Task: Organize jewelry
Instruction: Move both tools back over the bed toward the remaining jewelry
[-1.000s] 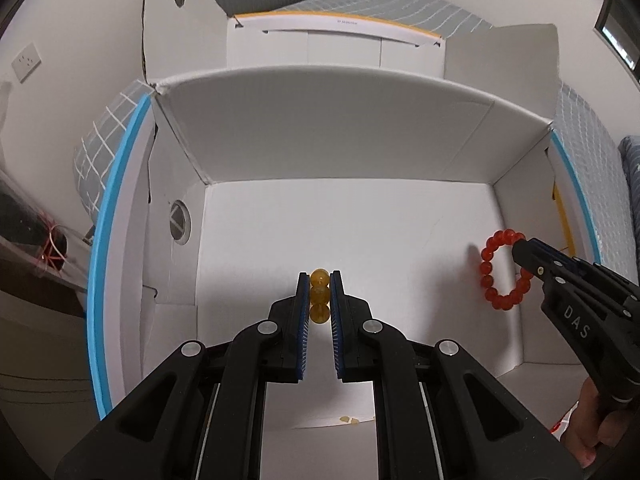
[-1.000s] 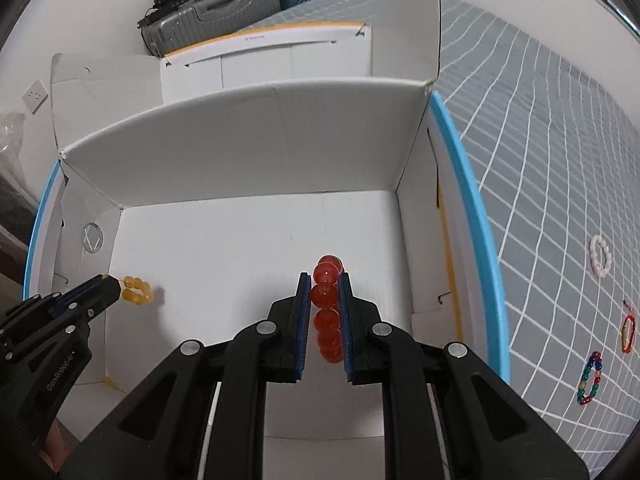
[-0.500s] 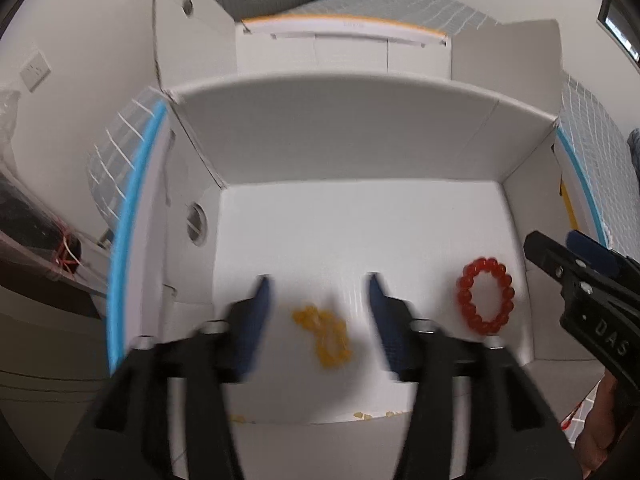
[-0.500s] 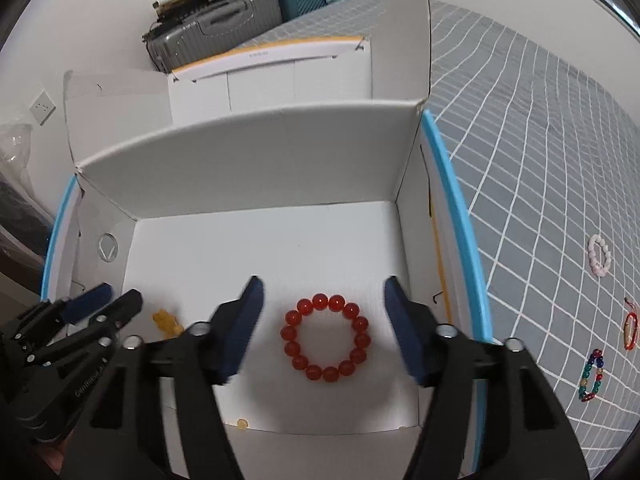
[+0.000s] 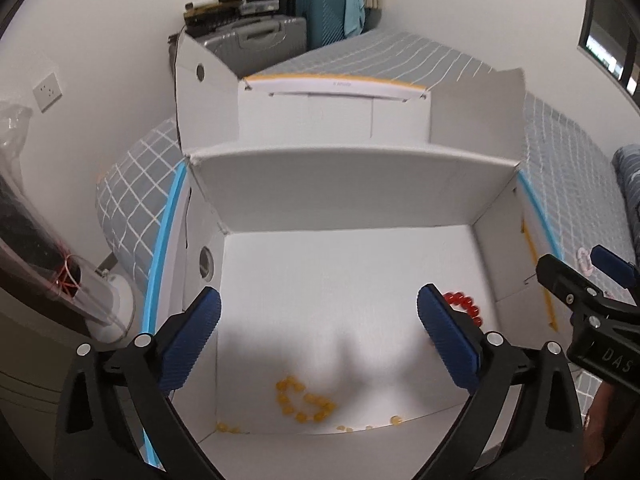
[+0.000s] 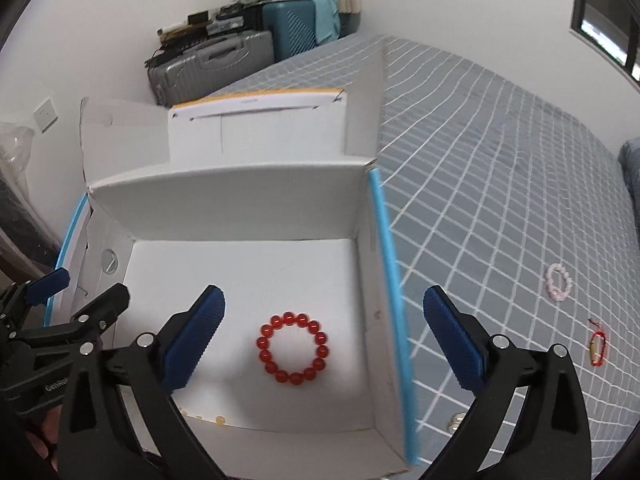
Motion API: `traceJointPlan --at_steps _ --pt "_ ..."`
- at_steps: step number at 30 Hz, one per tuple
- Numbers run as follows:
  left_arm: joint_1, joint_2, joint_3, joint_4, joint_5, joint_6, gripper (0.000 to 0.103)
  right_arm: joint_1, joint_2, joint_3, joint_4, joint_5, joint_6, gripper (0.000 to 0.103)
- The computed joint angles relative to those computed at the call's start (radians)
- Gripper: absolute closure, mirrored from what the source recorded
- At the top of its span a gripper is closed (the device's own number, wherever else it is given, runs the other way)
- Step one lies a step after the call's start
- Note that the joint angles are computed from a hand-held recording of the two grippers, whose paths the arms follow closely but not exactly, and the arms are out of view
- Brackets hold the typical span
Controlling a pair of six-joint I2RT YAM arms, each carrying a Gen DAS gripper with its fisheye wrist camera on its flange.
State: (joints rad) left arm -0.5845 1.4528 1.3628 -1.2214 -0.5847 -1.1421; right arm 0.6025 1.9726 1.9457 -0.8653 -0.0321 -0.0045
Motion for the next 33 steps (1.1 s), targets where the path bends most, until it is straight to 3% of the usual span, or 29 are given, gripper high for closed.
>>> traceJointPlan --at_steps 9,24,30,33 --pt "-0.082 0.092 0.135 -0.025 -0.044 -0.005 0.006 -0.109 -0.126 -0.106 0.032 -0.012 -0.022 0.007" --pt "-0.233 0.459 0.614 -0.075 -0.047 0.053 0.006 -0.417 -0.228 -0.226 0.055 -0.092 -0.112 0.007" --pt "-0.282 0.651 0.869 -0.109 -0.029 0.092 0.006 -0.543 -0.235 -0.271 0.069 -0.12 -0.161 0.007" --pt "-0.308 0.793 1.087 -0.172 -0.011 0.117 0.006 -0.597 -0.227 -0.297 0.094 -0.109 -0.185 0.007"
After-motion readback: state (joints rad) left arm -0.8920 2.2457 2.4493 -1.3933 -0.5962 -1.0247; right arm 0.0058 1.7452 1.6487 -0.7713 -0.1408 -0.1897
